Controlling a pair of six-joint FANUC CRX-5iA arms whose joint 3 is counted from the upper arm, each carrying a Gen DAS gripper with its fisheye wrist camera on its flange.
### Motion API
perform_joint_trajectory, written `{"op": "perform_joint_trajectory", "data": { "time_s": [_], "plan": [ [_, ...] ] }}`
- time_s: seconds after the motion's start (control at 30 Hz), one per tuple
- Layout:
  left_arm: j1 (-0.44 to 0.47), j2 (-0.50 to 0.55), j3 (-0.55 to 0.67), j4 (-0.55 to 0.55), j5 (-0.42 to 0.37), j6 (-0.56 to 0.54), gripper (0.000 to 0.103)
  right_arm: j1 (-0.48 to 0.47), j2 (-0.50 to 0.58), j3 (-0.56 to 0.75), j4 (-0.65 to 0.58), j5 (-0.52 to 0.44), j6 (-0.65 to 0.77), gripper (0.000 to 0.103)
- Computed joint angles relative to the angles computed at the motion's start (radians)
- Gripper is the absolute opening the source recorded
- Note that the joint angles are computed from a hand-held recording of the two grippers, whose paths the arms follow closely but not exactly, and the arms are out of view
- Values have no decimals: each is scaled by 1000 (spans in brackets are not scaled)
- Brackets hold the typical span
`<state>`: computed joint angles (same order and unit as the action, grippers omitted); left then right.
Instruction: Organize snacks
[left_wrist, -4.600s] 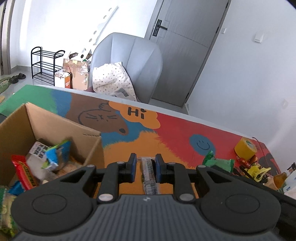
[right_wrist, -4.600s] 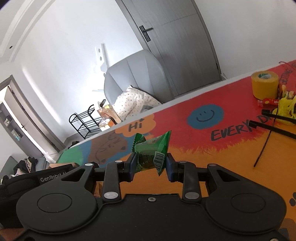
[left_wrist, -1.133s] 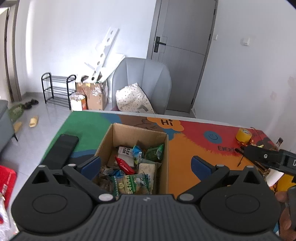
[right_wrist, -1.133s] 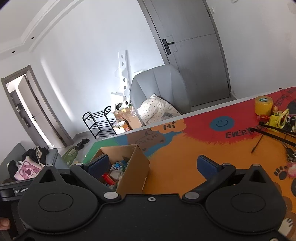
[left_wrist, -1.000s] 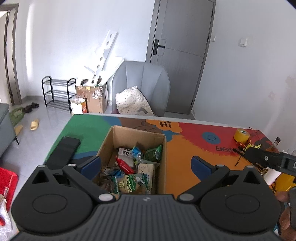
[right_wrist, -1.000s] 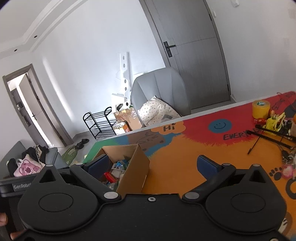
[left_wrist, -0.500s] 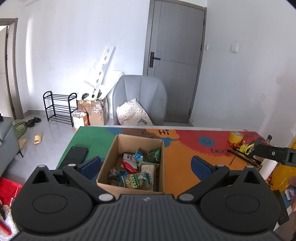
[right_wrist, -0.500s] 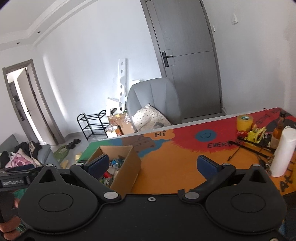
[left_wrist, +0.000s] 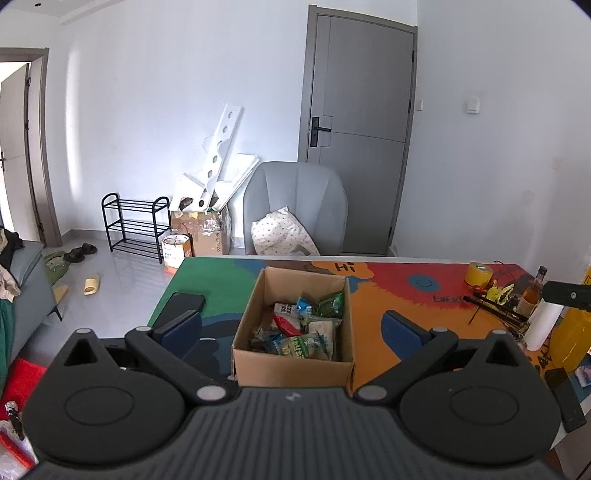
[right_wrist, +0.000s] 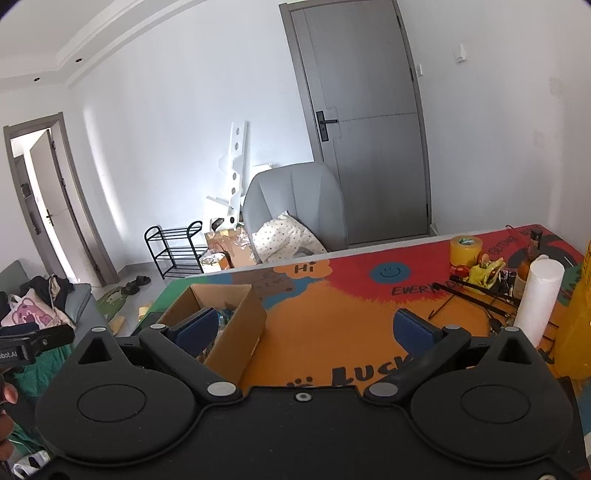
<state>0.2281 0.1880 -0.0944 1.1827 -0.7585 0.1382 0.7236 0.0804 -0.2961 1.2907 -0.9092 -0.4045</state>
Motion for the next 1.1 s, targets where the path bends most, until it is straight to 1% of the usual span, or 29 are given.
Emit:
{"op": "perform_joint_trajectory", "data": {
  "time_s": [0.13,0.33,0.53,0.63,0.77,0.87,1.1],
  "plan": [
    [-1,0,-8,-4,9,-15,103,16,9,5,-19,-11,37,103],
    [0,11,-1,-33,3,5,103,31,19,14,-47,-21,66,103],
    [-1,6,-10,-46,5,1,103,35,15,8,-49,-22,63,103],
    [-1,6,-8,-50,-3,2,103,34,11,3,-50,-10,61,103],
    [0,5,-10,-50,-9,-6,103,34,14,6,-52,-19,58,103],
    [8,17,9,-70,-47,14,103,31,12,3,-57,-11,57,103],
    [5,19,11,-87,-44,21,103,28,16,11,-74,-5,77,103]
  ]
}}
